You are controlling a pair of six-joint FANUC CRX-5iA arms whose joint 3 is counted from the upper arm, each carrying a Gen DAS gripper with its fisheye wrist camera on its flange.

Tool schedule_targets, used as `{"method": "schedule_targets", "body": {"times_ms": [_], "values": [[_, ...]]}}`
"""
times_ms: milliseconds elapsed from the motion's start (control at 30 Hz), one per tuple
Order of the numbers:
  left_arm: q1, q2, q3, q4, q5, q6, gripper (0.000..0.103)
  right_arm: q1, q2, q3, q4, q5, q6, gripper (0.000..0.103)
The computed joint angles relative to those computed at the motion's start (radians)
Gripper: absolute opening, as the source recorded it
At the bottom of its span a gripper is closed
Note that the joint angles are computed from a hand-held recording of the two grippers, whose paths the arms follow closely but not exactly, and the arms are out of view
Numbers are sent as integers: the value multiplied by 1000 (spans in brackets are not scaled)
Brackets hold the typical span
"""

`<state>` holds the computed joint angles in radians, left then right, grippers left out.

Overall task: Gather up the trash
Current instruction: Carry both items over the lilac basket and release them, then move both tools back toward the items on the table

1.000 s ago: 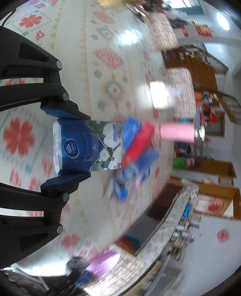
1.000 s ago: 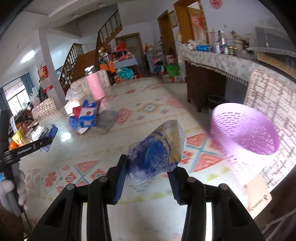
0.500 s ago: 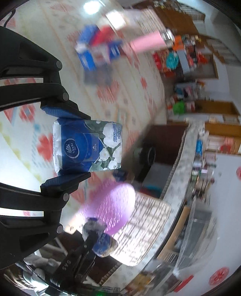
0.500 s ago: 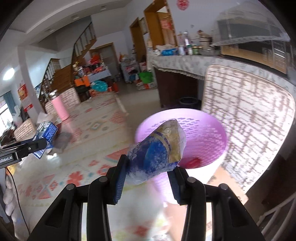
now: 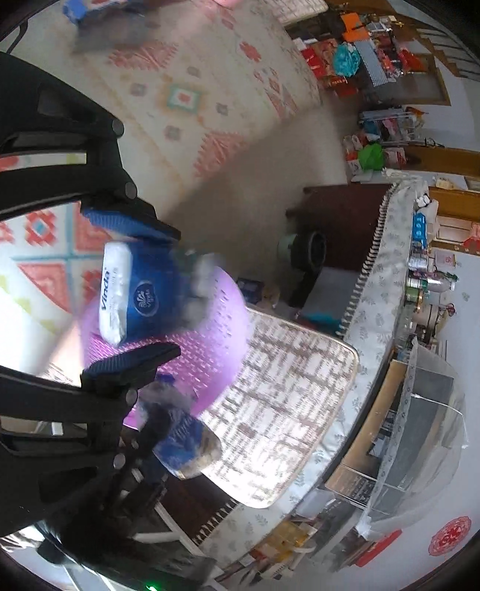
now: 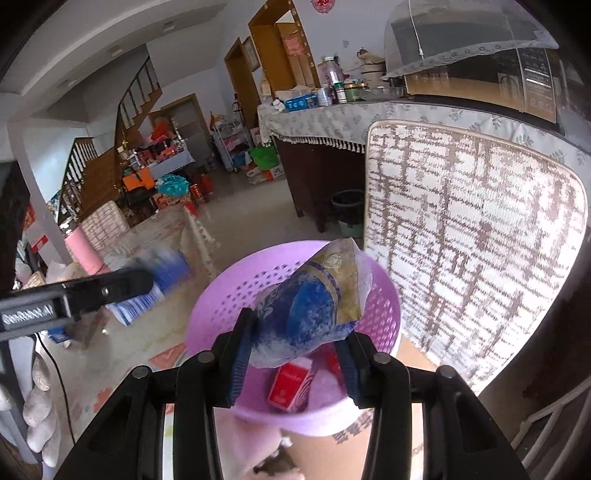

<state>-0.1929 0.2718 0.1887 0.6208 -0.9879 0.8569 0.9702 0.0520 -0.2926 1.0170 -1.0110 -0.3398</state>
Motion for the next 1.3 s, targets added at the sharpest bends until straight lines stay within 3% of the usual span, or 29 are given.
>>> {"method": "schedule_targets", "body": {"times_ms": [33,67,167,233,300,700,900,1067,1300], "values": [[-8,18,20,12,-10,2,72,-9,5,5,-3,4,10,48],[-11,25,30,15,-16,6,75,-18,10,10,-12,4,23,48],[-15,39,51,19,-41,20,75,-28,15,19,-41,5,34,52],[-6,15,17,31,-38,-3,75,-24,5,2,-28,18,13,62],[2,-14,-15,12,-20,-14,75,-15,4,-2,-18,8,5,66],[133,-177,-208,-18,15,-65,75,47,71,87,-31,12,35,66],[259,-253,-300,12,16,-115,76,79,150,187,-49,29,95,69],[379,-310,-377,31,64,-158,77,102,239,303,-82,49,178,73],[529,-277,-359,-7,83,-84,78,114,373,489,-174,106,319,76]]}}
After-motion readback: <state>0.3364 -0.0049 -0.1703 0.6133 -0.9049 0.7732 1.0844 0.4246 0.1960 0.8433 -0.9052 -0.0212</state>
